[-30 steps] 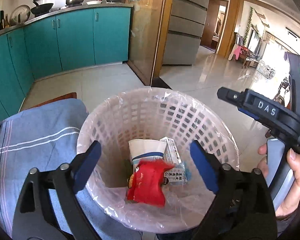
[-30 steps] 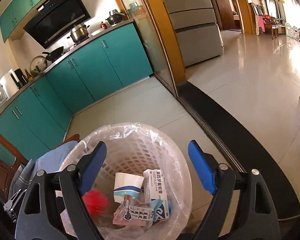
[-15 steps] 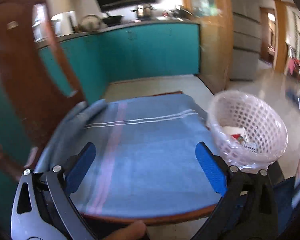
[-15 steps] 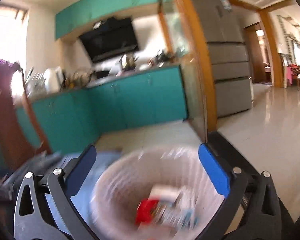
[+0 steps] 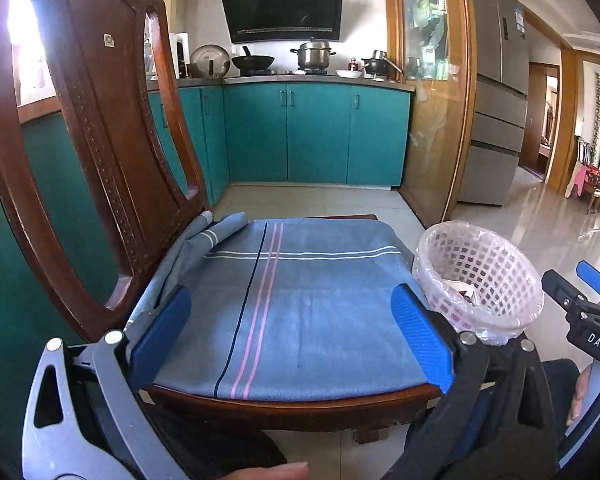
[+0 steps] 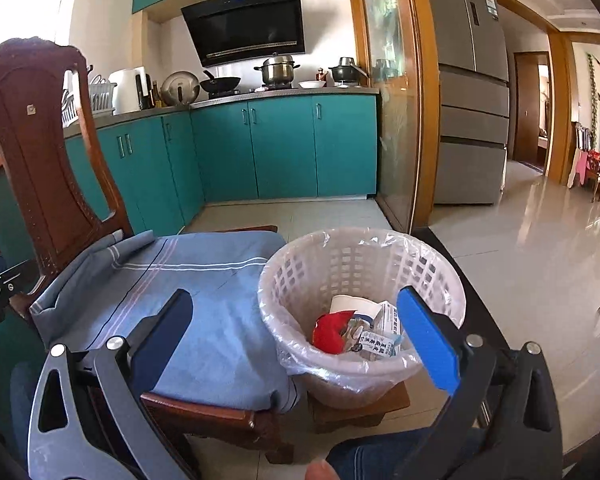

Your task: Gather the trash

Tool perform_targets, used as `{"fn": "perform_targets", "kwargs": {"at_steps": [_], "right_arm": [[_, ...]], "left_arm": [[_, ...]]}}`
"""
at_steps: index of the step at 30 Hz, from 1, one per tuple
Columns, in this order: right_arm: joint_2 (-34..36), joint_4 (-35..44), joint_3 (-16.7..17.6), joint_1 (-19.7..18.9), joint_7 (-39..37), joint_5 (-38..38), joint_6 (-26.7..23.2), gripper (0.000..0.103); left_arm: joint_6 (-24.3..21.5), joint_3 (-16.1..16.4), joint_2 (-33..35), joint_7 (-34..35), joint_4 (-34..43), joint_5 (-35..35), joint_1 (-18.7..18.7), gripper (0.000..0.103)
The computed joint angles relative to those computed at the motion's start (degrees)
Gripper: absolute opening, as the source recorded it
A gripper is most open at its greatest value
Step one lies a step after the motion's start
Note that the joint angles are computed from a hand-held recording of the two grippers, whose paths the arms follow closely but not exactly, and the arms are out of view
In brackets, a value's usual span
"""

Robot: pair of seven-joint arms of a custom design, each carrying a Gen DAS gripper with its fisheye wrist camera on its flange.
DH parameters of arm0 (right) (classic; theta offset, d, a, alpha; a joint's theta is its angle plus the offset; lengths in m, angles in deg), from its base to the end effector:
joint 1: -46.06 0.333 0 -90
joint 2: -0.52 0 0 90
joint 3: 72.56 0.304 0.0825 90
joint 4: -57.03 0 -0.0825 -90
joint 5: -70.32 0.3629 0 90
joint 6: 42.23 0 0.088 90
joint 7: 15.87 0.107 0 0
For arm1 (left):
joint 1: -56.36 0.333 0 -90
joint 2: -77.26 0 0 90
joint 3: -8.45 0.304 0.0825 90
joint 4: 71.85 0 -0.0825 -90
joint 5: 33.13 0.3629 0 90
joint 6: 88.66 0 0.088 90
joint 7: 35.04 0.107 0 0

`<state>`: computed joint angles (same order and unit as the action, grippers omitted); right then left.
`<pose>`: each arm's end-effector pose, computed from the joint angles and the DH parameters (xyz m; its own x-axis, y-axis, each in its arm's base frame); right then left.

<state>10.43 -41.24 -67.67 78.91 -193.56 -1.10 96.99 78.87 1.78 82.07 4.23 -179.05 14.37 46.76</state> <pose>0.5066 0.3833 0.5395 -0.1300 -0.9889 -0.0725 -0.4315 0.1222 -0.8938 0.5688 -0.2117 0.5633 -0.1110 -0.9937 -0.0122 -0.4980 0.0662 -0.8647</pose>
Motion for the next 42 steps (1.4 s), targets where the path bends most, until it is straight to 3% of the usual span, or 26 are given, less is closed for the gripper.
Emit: {"fn": "perform_targets", "kwargs": {"at_steps": [8,42], "right_arm": [[-0.24,1.01,0.79,1.30,-2.23,-0.29,-3.51,0.100],[-1.80,0.80,2.24,2.78,-0.53,-2.90,-7.31,0.100]], "left_arm": [[1.89,-0.16,-1.48,0.63,-1.97,-0.86,0.94,0.100],[1.63,-2.24,-4.30,2.61,-4.65,-2.34,3.04,0.100]]}}
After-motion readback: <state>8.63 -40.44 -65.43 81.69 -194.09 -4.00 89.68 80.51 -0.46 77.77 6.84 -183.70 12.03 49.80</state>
